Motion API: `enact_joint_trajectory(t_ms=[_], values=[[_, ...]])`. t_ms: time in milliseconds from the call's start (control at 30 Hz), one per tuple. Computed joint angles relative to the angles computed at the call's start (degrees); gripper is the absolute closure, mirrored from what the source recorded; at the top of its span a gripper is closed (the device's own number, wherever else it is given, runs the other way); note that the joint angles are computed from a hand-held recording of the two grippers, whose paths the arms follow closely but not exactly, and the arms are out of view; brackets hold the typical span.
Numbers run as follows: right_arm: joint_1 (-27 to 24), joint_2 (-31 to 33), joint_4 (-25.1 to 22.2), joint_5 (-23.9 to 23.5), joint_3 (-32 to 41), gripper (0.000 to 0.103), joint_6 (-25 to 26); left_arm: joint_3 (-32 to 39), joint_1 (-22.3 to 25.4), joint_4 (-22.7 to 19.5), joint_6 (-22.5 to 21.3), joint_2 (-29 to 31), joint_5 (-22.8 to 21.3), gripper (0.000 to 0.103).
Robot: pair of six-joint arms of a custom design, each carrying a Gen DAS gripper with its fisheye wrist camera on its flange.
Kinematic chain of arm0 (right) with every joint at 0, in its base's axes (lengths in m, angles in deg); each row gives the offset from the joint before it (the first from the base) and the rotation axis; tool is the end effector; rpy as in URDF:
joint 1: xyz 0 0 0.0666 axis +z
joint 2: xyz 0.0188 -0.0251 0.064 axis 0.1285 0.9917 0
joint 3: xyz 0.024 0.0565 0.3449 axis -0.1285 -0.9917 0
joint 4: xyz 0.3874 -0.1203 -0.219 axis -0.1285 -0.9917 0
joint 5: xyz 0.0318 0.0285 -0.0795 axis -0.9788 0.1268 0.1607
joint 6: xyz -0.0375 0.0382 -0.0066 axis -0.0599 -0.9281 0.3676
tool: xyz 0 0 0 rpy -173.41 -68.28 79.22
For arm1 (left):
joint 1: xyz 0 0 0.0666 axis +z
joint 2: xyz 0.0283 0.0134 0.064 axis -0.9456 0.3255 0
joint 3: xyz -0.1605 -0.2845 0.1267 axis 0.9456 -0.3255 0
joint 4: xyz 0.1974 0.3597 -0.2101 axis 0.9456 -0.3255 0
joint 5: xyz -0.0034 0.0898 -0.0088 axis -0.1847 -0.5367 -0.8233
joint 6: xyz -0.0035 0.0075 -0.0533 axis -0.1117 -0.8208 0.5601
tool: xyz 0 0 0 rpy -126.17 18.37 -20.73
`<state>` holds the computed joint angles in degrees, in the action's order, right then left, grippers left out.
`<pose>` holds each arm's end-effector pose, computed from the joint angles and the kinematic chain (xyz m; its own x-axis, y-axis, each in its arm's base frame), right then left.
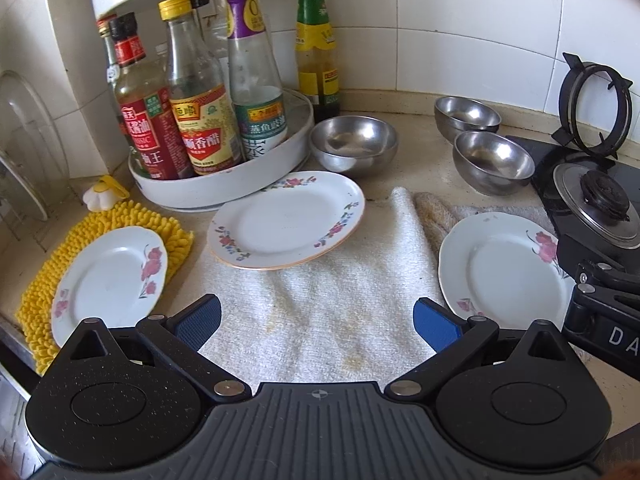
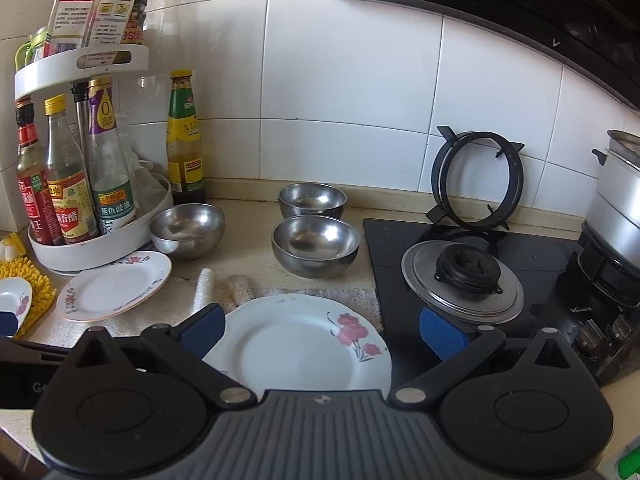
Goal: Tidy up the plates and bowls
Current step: 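Move both grippers over the towel toward the plates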
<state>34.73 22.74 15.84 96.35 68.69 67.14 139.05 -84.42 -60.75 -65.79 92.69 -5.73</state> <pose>0.6202 0.3012 0.5130 -0.5396 -0.0136 -0.8418 0.0758 0.9950 -0.0646 0.6495 -0.1458 0.5113 -0.7347 0.0336 -0.6776 -0.0467 0.9939 0.0999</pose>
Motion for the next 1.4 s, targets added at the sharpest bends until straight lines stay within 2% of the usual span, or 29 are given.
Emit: enact_joint_trajectory(t_ms=[600,1400], values=[[0.1,1.1,-0.4,-1.3,1.1,0.000,0.1,0.8,0.2,-0.8,0.9,0.7,-0.5,0.000],[1.3,2.1,-2.4,-0.5,2.4,0.000,-0.4,-0.6,0.7,-0.2,1.4,-0.7,-0.1,0.000]])
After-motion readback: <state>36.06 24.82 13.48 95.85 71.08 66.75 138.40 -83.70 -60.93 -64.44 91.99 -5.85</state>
